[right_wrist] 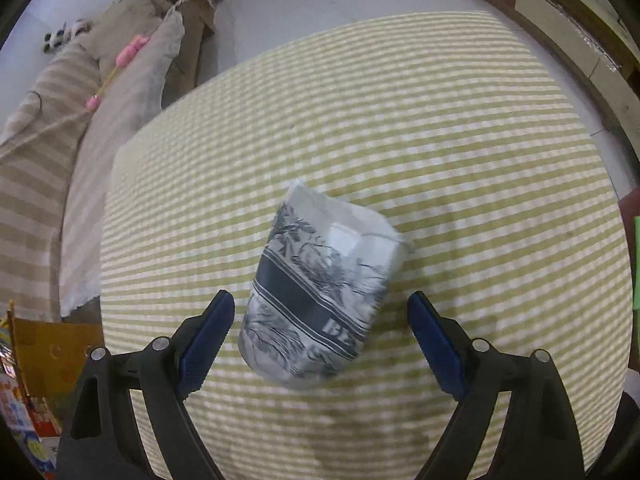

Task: Collect trash
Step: 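Grasp the crumpled pink paper with the left tool while the right grasps the white paper cup, then carry the pink paper and white cup over the bin with both tools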

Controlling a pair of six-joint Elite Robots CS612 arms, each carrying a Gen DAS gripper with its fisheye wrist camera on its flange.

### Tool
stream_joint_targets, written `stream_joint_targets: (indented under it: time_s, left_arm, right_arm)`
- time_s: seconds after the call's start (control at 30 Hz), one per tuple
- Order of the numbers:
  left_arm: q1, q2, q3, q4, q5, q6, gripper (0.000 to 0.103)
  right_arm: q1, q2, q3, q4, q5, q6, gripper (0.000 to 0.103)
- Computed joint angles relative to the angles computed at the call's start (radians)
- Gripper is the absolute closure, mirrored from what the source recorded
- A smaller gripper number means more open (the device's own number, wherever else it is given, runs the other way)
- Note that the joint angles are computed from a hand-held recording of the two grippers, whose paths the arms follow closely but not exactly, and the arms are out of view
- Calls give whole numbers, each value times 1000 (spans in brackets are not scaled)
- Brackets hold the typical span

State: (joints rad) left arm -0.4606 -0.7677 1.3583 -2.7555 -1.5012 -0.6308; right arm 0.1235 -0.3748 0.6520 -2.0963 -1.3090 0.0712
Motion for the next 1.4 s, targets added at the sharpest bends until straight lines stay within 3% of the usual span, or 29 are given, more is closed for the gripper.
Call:
stream_joint_targets:
  time_s: [0.03,0.07,0.13,0.3,0.47,0.6,0.83,1.4]
  left_arm:
    - [0,-1,1,-4,2,-2,65]
    - [-1,-3,3,-5,4,-4,65]
    - [0,-7,3,-4,7,-4,65]
    - [0,-12,6,-23,22,7,65]
    - [-6,-15,-2,-39,43,23,65]
    - [-13,-20,-7,-47,69,39,65]
    - [-25,-29,-19,-72,114,76,65]
    - [-48,-18,-64,-95,96,153,65]
  right_arm:
    - [-1,-3,7,-6,14,-13,48]
    - [-1,-9,16,-14,17,-19,52]
    - [-2,-36,66,-64,19,-46,52]
    - [-27,-160,285,-244,99,-104,52]
    - [-49,-277,474,-373,134,-159,52]
    - [-63,-355,601,-510,145,-155,52]
    - [-64,-407,684,-674,89,-123,51]
    - [-93,-454,752,-795,49,-69,51]
